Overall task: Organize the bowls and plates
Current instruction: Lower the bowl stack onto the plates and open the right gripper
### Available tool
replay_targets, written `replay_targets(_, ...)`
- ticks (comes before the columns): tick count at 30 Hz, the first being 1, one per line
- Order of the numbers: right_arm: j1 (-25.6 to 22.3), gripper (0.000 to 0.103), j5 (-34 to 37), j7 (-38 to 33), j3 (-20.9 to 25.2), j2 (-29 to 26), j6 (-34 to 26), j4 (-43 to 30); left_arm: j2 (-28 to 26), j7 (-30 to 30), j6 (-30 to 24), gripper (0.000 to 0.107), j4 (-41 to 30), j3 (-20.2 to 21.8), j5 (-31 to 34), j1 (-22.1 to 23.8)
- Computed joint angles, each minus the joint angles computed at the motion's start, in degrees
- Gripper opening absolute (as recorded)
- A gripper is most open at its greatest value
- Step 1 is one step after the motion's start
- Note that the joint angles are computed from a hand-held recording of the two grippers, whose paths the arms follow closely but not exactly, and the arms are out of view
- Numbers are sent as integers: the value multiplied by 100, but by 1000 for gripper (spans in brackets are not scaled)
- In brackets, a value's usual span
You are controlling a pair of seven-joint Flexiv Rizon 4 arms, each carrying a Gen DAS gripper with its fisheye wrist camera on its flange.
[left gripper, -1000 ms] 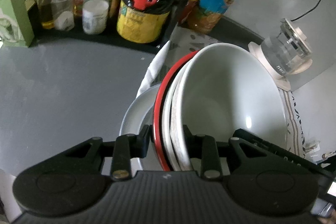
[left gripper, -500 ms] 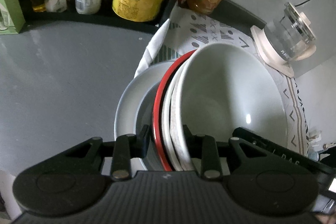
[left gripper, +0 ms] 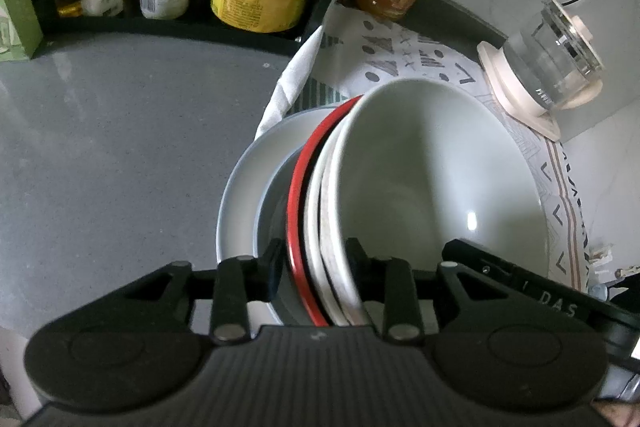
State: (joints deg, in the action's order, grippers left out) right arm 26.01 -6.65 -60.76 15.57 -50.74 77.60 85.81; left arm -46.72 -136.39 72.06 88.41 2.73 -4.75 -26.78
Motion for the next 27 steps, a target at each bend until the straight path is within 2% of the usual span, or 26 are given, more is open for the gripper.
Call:
replay_targets(6,13,45,10,-2,-16,15,83,26,-14,-4,-154,33,-102,46,83,-33)
replay_targets(8,-4,49,18,4,-13,56,172,61,9,-37,-149,37,-109,96,128,-56)
replay_targets(10,23,59,20,55,-84,130,355,136,36,-109,-174,47,-154,231,237,-141)
replay_targets(12,138,79,-34,193,-290,206,541,225,75,-209,-189,63,-184,333,334,-200)
replay_targets(14,295,89,-91,418,-552,274,775,337,118,-216,-124,72,-190,330,406,-180)
replay_targets(17,259,94,-178,537,-543,314,979,431,159,-319,61,82,-210,490,592,-285)
replay_targets(19,336,101,-255,631,-685,376,1148,556,186,-379,76,83,-259,619,717,-370)
replay_targets(22,567,103,-397,808,-1097,542,1345,828,263,-416,71,83,-284,713,871,-427)
replay_targets(27,1377,103,-499,1368,-2344,973,1742,1502,447,-717,164,85,-276,1076,1277,-714)
